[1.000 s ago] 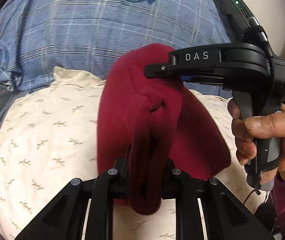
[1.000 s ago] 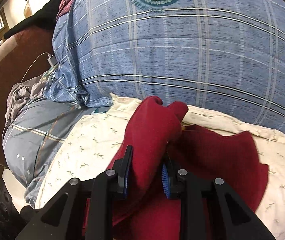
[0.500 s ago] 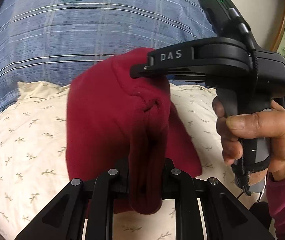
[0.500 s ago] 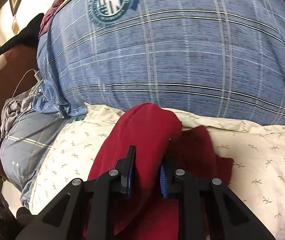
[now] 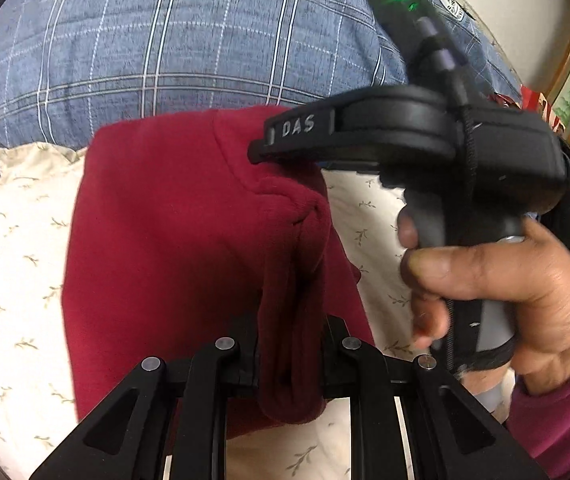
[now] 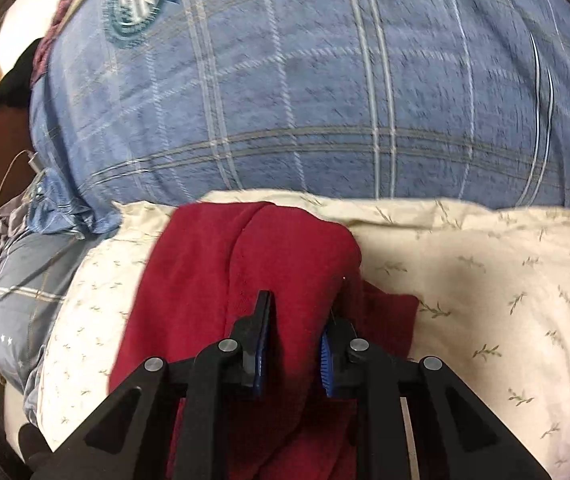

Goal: Fold small clothes

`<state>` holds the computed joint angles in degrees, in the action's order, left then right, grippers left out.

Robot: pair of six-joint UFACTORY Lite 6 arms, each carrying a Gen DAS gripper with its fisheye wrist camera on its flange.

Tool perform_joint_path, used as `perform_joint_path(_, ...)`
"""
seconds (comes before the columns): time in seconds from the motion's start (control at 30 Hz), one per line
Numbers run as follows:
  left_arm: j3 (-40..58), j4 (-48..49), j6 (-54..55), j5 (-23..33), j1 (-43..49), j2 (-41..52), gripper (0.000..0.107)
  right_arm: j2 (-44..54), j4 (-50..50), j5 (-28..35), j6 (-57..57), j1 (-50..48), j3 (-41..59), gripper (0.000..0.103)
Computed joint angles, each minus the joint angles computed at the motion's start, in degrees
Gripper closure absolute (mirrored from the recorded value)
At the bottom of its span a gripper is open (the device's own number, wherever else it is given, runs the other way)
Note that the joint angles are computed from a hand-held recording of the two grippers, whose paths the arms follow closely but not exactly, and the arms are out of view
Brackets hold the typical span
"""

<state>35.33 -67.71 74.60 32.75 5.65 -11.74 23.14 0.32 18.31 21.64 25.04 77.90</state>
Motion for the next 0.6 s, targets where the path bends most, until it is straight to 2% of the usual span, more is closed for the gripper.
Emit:
perform_joint_path(0.03,-0.2,-1.4,1.5,0.6,0.3,0.5,0.089,0.3,1.6,-0.8,-0.7,-0.8,-0.7,0.079)
perform_joint_path(0.1,-0.2,-3.3,4.0,4.5,2.1,1.4,0.074,-1.3,3.5,-2.7,-0.7,-1.8,-3.4,0.069)
perform_joint_path(0.13,0.3,-2.4,5.0,9.1,4.5,2.0,0.057,-3.4,5.5,-2.9,-1.3,-2.4,-5.4,0.065)
perform_joint_path(0.17,0.8,-0.4,5.7,13.4,7.3,2.2,0.046,-5.0,5.3,-2.5,-0.4,-2.5,-6.6,0.061)
perform_joint_path(0.27,-1.2,4.7,9.1,17.1,14.3,-3.2,0.045,-14.3,4.9,-1.8,-0.5,-1.5,-13.0,0.057)
perform_joint_path(0.4,-2.1,7.9,15.7,21.3,26.3,-6.2,0.045,-25.9,7.2,0.1,-1.7,3.8,-19.8,0.04)
perform_joint_path(0.47,-1.6,8.8,17.2,21.9,30.6,-5.5,0.045,-29.7,3.9,1.0,1.4,7.6,-22.0,0.039)
perform_joint_path(0.53,-0.8,9.2,18.1,22.5,33.8,-4.3,0.045,-32.6,-4.4,0.6,10.8,13.1,-24.5,0.039)
perform_joint_path(0.6,-0.6,9.7,18.1,22.2,35.5,-3.6,0.045,-33.5,-6.0,-0.2,14.3,16.2,-26.9,0.039)
